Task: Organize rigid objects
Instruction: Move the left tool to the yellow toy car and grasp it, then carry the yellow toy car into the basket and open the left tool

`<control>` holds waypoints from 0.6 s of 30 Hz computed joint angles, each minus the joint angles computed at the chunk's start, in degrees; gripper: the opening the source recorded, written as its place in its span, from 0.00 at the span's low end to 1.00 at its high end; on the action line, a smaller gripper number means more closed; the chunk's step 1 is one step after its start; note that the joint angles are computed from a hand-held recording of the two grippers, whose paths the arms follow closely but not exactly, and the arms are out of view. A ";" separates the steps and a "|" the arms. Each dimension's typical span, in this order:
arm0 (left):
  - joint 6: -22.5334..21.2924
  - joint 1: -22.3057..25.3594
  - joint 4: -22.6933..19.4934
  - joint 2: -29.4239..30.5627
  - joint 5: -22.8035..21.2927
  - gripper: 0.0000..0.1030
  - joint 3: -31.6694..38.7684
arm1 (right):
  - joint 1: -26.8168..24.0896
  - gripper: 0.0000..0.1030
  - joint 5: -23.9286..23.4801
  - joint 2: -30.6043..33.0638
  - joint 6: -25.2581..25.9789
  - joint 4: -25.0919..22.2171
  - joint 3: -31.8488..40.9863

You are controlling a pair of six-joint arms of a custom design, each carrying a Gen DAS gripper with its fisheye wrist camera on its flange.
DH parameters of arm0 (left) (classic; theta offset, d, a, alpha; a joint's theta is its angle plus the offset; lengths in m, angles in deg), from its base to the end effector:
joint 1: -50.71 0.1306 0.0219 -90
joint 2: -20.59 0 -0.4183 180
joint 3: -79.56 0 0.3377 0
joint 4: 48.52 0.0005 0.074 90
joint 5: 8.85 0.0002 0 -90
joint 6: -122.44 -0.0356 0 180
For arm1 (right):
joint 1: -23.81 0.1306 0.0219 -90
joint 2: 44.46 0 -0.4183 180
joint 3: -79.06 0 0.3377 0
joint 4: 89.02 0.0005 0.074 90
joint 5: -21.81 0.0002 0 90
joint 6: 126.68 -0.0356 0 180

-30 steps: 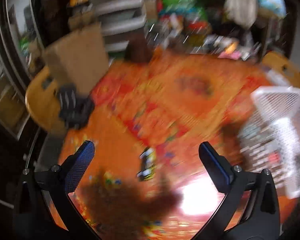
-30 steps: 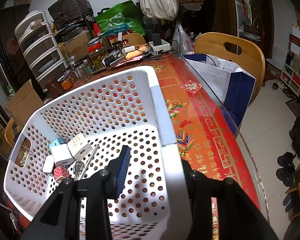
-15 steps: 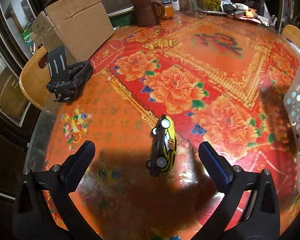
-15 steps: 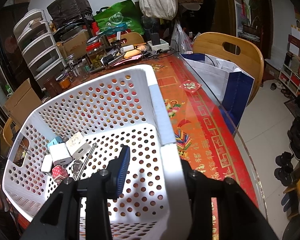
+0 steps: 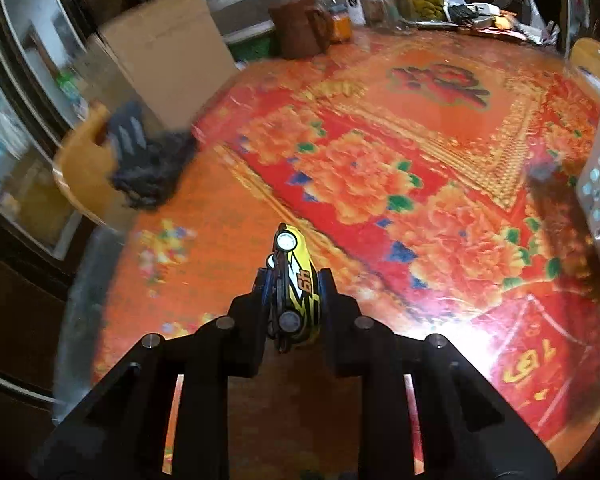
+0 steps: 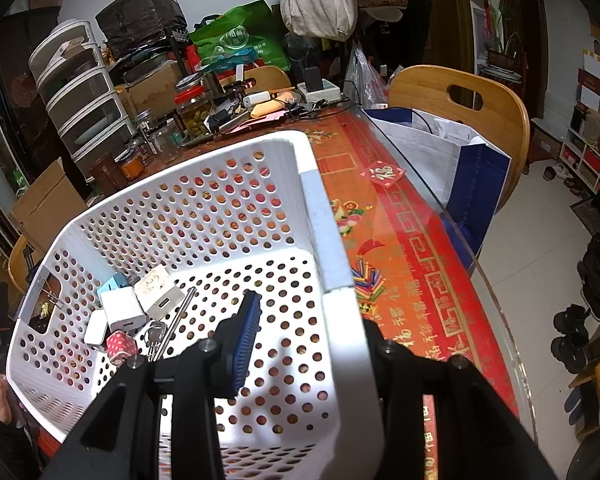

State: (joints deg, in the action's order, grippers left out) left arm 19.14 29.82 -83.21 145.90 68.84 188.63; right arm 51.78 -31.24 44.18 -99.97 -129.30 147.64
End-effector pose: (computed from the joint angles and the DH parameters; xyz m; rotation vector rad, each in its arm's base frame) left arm 0.6157 -0.2274 0.2929 0.6282 2.3603 0.2053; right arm 0.3456 0.1587 0.3438 0.9039 2.1592 -0.1035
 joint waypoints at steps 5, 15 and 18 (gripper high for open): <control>-3.31 -2.04 9.51 -3.54 -9.18 0.20 -5.44 | -0.13 0.36 -0.05 0.00 0.24 0.10 0.05; -3.44 -3.57 9.40 -7.33 -10.20 0.20 -6.02 | -0.18 0.37 -0.26 0.18 0.92 0.57 0.26; -3.81 -4.53 9.80 -9.12 -10.40 0.20 -6.71 | -0.18 0.37 -0.34 0.04 1.17 1.02 0.03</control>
